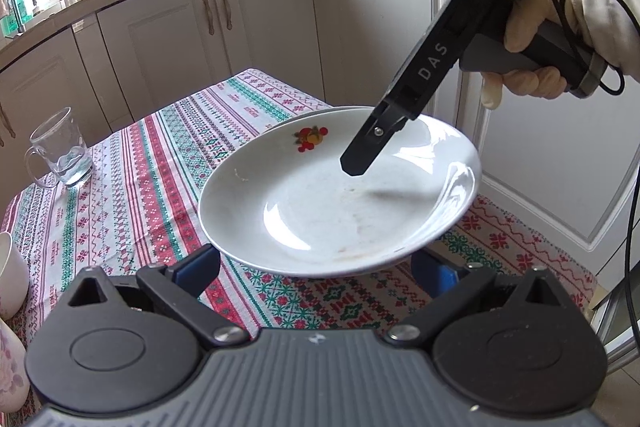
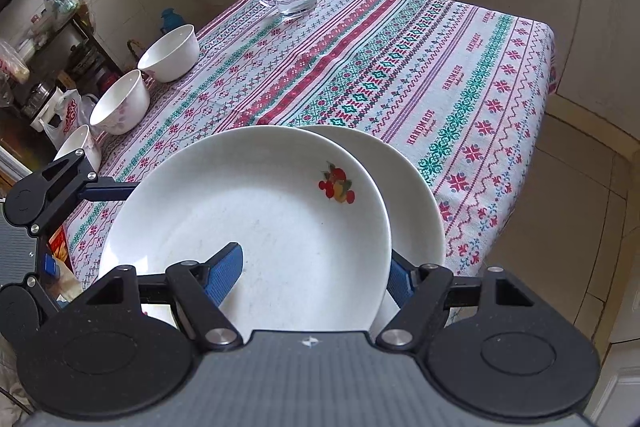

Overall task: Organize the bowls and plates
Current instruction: 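Lower the flower plate onto the plate stack and open the right tool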

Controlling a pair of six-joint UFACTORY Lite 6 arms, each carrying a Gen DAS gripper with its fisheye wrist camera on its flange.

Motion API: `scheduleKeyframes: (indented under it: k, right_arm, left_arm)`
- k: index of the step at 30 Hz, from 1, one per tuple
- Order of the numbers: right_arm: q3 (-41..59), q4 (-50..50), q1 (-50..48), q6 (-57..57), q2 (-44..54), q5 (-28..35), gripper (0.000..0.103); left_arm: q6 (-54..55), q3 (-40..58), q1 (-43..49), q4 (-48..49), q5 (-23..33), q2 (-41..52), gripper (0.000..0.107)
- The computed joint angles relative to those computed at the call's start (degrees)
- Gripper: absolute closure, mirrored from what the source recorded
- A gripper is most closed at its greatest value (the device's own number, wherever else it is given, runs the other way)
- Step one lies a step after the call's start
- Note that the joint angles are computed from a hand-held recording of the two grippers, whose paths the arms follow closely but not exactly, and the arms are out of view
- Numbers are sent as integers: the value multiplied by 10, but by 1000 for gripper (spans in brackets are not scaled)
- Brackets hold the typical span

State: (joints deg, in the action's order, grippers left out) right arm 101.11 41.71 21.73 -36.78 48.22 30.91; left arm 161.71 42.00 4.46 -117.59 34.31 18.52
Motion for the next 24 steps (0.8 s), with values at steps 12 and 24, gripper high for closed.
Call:
scheduleKeyframes:
  k: [12, 24]
  right_arm:
    - [-69, 5, -2, -6, -48, -21, 24]
    - [-137, 27, -4, -26, -105, -45, 22]
  left_arm:
    - [9, 8, -1, 4, 11, 9, 6]
    - [-4, 21, -1, 10, 10, 21, 6]
